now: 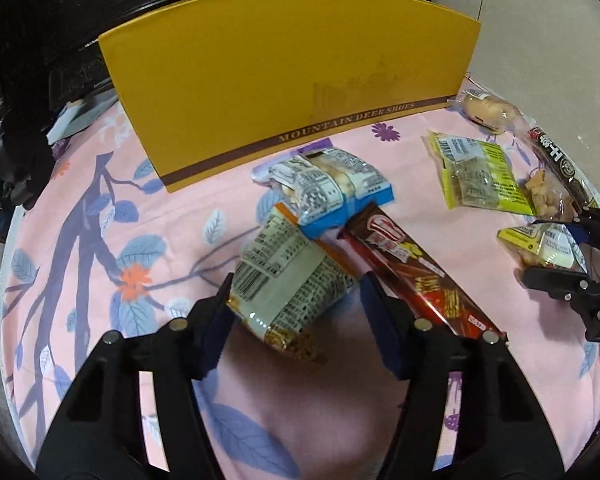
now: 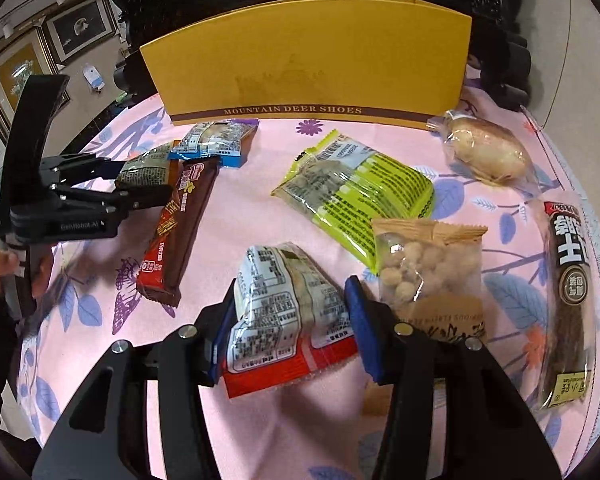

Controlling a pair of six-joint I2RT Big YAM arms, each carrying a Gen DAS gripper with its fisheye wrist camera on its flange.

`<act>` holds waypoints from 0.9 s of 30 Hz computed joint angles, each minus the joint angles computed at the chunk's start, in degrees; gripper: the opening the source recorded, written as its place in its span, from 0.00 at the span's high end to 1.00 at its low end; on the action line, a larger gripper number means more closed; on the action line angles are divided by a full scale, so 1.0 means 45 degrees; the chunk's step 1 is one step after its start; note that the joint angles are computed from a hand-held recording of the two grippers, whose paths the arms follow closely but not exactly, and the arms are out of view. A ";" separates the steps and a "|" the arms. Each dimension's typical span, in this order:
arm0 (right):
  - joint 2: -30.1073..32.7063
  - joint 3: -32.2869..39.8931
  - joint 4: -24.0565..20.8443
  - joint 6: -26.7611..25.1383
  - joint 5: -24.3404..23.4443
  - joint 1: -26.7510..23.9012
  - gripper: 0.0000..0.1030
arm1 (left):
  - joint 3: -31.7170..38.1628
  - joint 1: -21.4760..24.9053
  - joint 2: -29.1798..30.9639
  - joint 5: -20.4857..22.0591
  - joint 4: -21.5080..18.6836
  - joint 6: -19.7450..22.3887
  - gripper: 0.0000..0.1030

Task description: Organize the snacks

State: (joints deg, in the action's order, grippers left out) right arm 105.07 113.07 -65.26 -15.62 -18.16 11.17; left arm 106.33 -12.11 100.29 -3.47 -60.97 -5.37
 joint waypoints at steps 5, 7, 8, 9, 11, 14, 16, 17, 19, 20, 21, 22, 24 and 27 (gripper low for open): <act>-0.0337 -0.0546 0.0593 0.0119 0.0521 0.0125 0.50 | -0.1229 -0.0196 -0.0924 -0.0161 0.0599 -0.1177 0.51; -0.0371 -0.0539 0.0585 0.0372 0.0262 0.0049 0.51 | -0.1771 -0.0279 -0.1376 -0.0238 0.0883 -0.1622 0.51; -0.0436 -0.0583 0.0672 0.0525 0.0182 0.0001 0.51 | -0.1993 -0.0295 -0.1595 -0.0230 0.0973 -0.1784 0.51; -0.0486 -0.0595 0.0725 0.0606 0.0141 -0.0039 0.51 | -0.2210 -0.0331 -0.1834 -0.0258 0.1094 -0.1962 0.51; -0.0622 -0.0596 0.0711 0.0843 -0.0318 -0.0172 0.51 | -0.2349 -0.0402 -0.2109 -0.0253 0.1029 -0.2293 0.51; -0.0694 -0.0402 0.0315 0.1143 -0.1262 -0.0385 0.51 | -0.2298 -0.0638 -0.2402 -0.0439 0.0852 -0.2661 0.51; -0.0782 -0.0288 0.0090 0.1239 -0.1549 -0.0447 0.51 | -0.2073 -0.0821 -0.2459 -0.0697 0.0608 -0.2837 0.51; -0.0902 -0.0331 0.0137 0.1160 -0.1416 -0.0412 0.51 | -0.1833 -0.0951 -0.2440 -0.0979 0.0358 -0.2955 0.51; -0.0973 -0.0189 0.0159 0.0947 -0.1098 -0.0304 0.51 | -0.1452 -0.1058 -0.2379 -0.1067 0.0133 -0.3099 0.51; -0.0925 0.0001 0.0089 0.0896 -0.1047 -0.0265 0.51 | -0.1205 -0.1081 -0.2327 -0.1069 0.0062 -0.3142 0.51; -0.0866 0.0206 0.0006 0.0838 -0.0970 -0.0227 0.51 | -0.1000 -0.1083 -0.2278 -0.1077 -0.0015 -0.3114 0.51; -0.0785 0.0492 -0.0088 0.0759 -0.0862 -0.0174 0.51 | -0.0737 -0.1076 -0.2197 -0.1079 -0.0090 -0.3065 0.51; -0.0560 0.1152 -0.0253 0.0637 -0.0772 -0.0115 0.51 | 0.0063 -0.1054 -0.1928 -0.1184 -0.0404 -0.2973 0.51; -0.0116 0.2405 -0.0417 0.0613 -0.0723 -0.0008 0.51 | 0.1433 -0.0967 -0.1351 -0.1259 -0.0915 -0.3083 0.51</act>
State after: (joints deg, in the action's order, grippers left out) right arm 104.55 123.89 -67.14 -12.86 -21.41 11.14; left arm 112.78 -16.46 94.21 -9.13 -65.08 -19.25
